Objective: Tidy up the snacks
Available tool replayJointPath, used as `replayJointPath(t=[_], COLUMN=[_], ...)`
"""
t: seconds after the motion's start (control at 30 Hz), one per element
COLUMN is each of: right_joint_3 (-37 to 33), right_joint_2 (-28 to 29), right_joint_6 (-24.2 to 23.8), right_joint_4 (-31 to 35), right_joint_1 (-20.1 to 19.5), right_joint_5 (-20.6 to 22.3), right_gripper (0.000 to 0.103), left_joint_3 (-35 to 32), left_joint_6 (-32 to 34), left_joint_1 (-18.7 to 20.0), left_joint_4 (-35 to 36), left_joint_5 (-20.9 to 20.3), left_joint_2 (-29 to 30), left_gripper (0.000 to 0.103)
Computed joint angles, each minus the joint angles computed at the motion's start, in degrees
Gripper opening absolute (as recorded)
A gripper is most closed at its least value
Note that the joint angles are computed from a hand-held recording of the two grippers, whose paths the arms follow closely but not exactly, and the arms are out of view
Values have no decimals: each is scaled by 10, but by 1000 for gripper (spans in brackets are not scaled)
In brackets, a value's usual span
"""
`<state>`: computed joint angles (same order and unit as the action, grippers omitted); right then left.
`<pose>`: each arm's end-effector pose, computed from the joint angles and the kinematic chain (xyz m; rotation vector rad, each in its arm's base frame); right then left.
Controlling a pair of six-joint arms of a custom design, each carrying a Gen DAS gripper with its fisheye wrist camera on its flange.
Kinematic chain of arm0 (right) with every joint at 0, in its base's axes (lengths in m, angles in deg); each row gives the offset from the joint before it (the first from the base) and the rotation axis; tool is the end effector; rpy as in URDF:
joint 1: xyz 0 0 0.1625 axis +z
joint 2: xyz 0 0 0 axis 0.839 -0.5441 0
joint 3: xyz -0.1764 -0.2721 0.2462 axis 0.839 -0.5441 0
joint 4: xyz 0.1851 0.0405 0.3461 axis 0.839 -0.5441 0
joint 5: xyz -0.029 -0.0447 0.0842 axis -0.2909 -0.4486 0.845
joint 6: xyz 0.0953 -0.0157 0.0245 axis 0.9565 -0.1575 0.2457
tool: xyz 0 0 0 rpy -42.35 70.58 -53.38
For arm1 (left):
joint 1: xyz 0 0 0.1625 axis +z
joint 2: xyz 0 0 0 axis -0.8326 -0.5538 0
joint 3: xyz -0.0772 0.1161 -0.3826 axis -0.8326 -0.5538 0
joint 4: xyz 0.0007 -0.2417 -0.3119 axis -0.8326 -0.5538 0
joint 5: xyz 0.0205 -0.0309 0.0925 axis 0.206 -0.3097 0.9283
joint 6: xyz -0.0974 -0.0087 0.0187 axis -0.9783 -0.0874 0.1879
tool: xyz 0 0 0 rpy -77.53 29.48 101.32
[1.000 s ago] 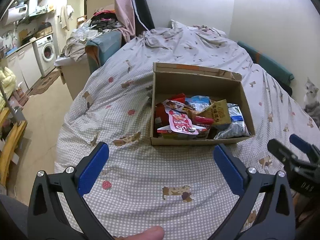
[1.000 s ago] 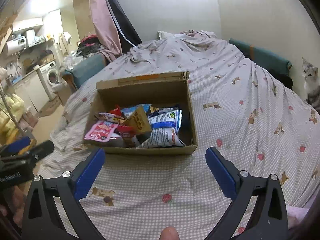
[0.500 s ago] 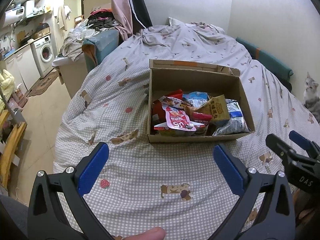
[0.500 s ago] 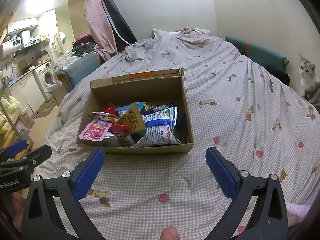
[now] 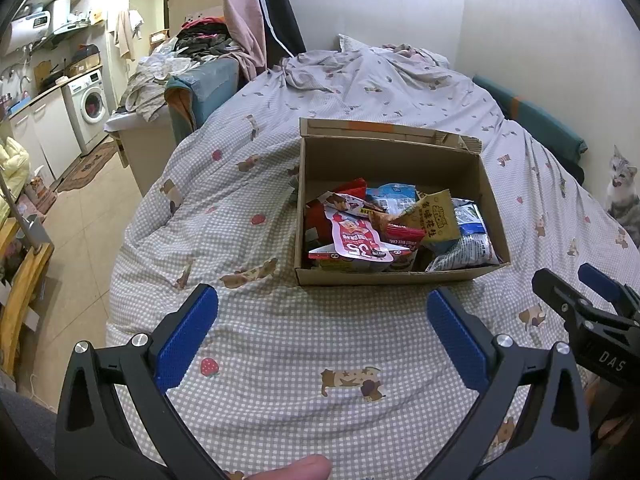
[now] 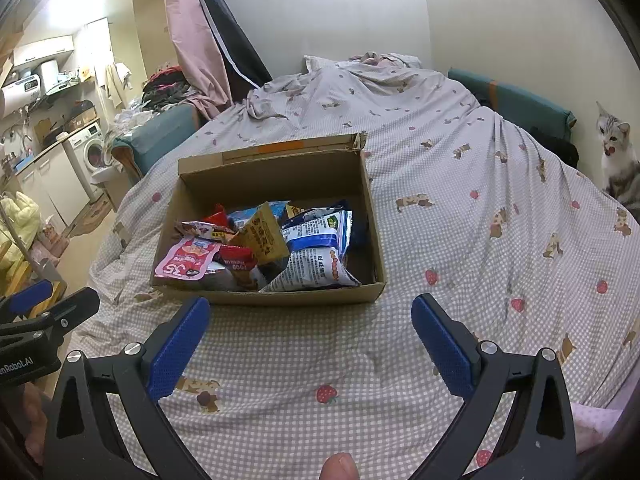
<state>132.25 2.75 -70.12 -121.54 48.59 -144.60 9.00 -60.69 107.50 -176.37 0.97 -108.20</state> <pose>0.3023 -0.7554 0.2494 0.5821 -2.4058 0.9614 -0.3125 -0.7384 0.2678 0.2115 2.1773 -1.0170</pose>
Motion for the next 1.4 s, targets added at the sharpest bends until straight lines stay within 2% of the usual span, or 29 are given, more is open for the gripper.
replayJointPath(t=[1.4], right_joint_3=[-5], right_joint_2=[1], right_joint_6=[16], right_joint_4=[15], right_joint_1=[-2], right_joint_5=[5], right_gripper=[103], left_joint_3=[5], left_joint_6=[-7], left_joint_1=[2], left_joint_4=[-4], left_joint_5=[-9], left_joint_2=[-2], left_gripper=[103])
